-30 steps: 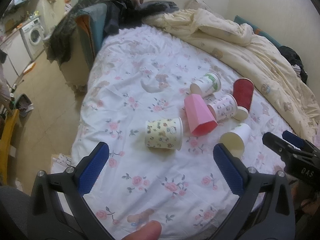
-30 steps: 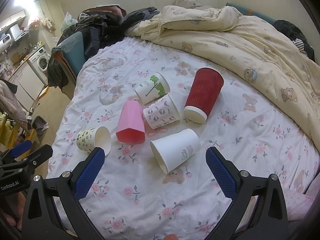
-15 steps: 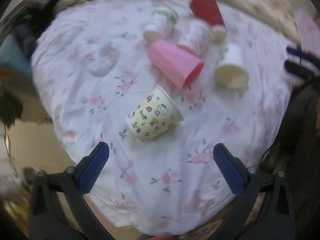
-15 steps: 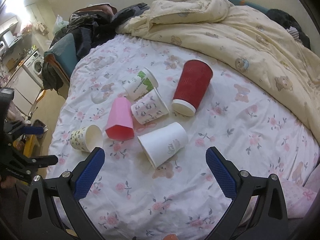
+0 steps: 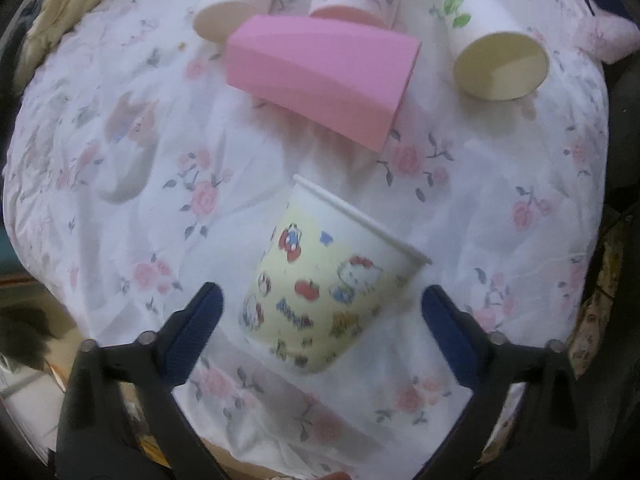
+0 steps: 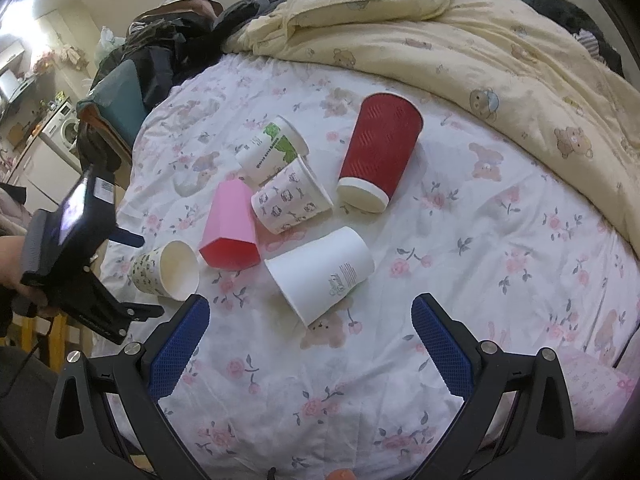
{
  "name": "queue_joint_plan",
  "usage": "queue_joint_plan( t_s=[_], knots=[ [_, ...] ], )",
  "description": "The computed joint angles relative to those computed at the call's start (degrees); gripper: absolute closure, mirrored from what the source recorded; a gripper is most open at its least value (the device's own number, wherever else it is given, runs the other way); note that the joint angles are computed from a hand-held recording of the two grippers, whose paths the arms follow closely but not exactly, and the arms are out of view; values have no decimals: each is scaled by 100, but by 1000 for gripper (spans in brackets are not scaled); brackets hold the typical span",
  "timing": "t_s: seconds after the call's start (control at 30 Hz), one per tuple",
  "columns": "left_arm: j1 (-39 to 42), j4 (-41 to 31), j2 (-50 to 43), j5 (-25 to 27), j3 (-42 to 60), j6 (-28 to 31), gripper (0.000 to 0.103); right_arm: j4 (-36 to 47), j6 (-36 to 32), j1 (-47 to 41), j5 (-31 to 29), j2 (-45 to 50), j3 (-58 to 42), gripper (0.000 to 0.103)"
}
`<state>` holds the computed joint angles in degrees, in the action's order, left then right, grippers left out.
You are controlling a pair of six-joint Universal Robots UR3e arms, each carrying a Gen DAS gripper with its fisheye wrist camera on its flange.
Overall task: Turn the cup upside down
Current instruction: 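Move the left gripper down to the yellow Hello Kitty cup lying sideways, then close the left gripper on the Hello Kitty cup rim and lift it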
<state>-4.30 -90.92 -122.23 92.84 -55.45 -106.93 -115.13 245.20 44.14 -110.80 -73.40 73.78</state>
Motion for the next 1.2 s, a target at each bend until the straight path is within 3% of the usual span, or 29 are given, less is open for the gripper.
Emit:
queue_joint_plan(
  t_s=[0.07,0.17,0.27,0.47,0.63,0.77,0.93,1.03,1.2],
  knots=[
    [-37,-148,-129,50,179,-43,32,2,14,-8,3,-9,10,0],
    [-33,-230,-273,183,328,-138,41,22,2,-6,-6,2,-14,0],
    [57,-974,-413,162,866,-452,44,12,-8,-4,0,-7,-10,0],
    [379,-2422,-407,-417,2159,-1310,44,-80,-36,29,-38,-20,-40,0],
    [790,-3295,3,-793,2387,-2221,44,-74,-2,87,-104,-41,-82,0],
    [1355,-3340,1075,-1296,1032,-2997,44,-191,86,96,-73,-156,60,0],
    [1773,-2382,2108,-1875,-1387,-4196,44,-262,76,143,-109,-199,80,0],
    [1580,-1469,2601,-2107,-2792,-5098,44,-306,69,140,-75,-233,124,0],
    [1481,-892,3005,-2068,-3768,-5646,44,-381,23,162,-48,-245,143,0]
  ],
)
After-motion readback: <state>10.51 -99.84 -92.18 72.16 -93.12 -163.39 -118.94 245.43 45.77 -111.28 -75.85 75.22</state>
